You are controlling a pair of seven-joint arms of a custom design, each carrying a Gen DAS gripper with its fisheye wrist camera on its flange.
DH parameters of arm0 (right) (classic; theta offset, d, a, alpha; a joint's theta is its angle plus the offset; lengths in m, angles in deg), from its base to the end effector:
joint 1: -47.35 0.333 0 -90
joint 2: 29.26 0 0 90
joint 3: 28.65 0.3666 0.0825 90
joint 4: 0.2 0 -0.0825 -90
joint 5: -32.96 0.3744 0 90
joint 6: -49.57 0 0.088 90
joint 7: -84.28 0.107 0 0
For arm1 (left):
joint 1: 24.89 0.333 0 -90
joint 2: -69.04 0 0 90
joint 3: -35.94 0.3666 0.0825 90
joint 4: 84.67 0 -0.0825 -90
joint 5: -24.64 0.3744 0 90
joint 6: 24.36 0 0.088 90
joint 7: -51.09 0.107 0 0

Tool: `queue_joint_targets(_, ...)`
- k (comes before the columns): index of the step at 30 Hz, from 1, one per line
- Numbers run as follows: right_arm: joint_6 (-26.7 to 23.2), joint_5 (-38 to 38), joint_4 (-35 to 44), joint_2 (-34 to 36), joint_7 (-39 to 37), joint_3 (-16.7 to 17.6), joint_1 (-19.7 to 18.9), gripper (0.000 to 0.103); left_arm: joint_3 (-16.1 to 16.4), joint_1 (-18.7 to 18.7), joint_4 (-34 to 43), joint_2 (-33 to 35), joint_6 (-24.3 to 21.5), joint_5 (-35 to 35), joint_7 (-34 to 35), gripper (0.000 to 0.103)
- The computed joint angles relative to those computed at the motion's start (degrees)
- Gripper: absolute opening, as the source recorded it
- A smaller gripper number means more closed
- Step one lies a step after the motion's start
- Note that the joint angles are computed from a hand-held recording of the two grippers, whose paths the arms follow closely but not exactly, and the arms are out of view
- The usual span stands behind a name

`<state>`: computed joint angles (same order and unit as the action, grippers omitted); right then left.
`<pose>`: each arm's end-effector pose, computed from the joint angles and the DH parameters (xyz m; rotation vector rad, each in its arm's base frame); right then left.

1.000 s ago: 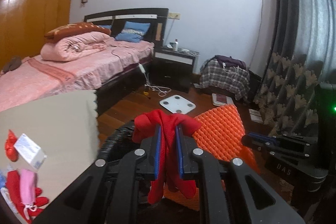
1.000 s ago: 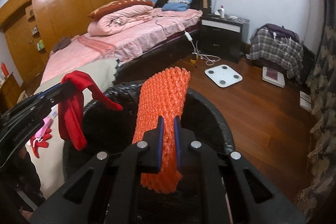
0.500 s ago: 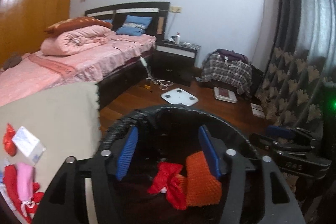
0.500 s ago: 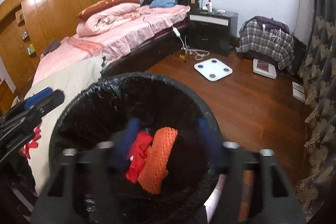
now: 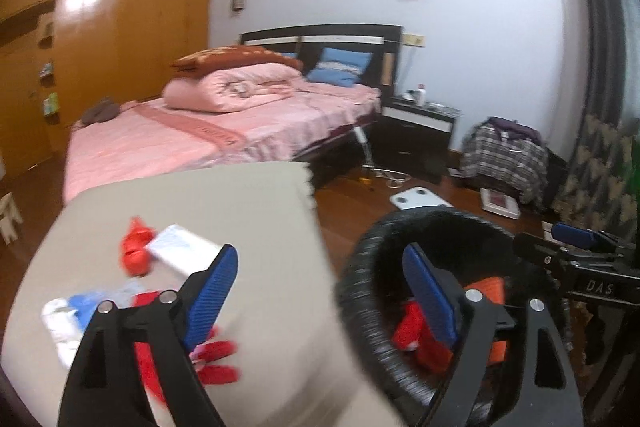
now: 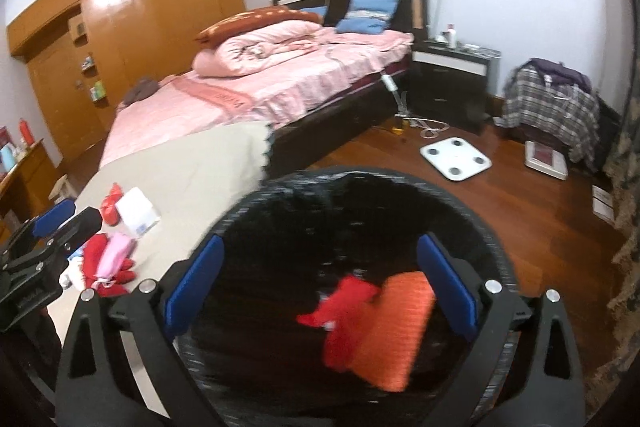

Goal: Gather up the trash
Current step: 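Grasp the white plastic bag with the left gripper while the right gripper grasps the pink mask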

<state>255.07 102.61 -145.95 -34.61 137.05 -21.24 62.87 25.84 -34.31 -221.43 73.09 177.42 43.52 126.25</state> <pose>0.4333 0.0569 0.4535 -1.3734 1.8973 -0.8155 0.4963 -0.2155 0.4768 -1.2491 1.9932 -1.1824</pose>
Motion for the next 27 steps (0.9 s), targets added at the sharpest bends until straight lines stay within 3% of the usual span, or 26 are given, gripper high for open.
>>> queue_joint_targets(4, -0.4, 0.2, 3.8, 3.0, -1.6, 1.2, 2.0, 0.095, 1.9, 0.7, -2.7, -1.8, 0.6, -4.9, 4.2, 0.083)
queue_joint_targets(13, -2.0, 2.5, 12.7, 9.6, -6.7, 0.4, 8.6, 0.095, 3.4, 4.8, -6.5, -3.3, 1.4, -14.5, 12.2, 0.083)
queue_joint_targets(22, -3.8, 13.5, 24.7, 17.7, -19.6, -1.3, 14.8, 0.094, 5.1, 8.3, -8.1, -2.3, 2.7, -18.4, 16.5, 0.083)
queue_joint_targets(27, -3.9, 23.9, 32.4, 22.5, -31.9, 2.3, 12.9, 0.085, 6.0, 9.2, -7.8, -1.0, 3.1, -19.1, 17.3, 0.082)
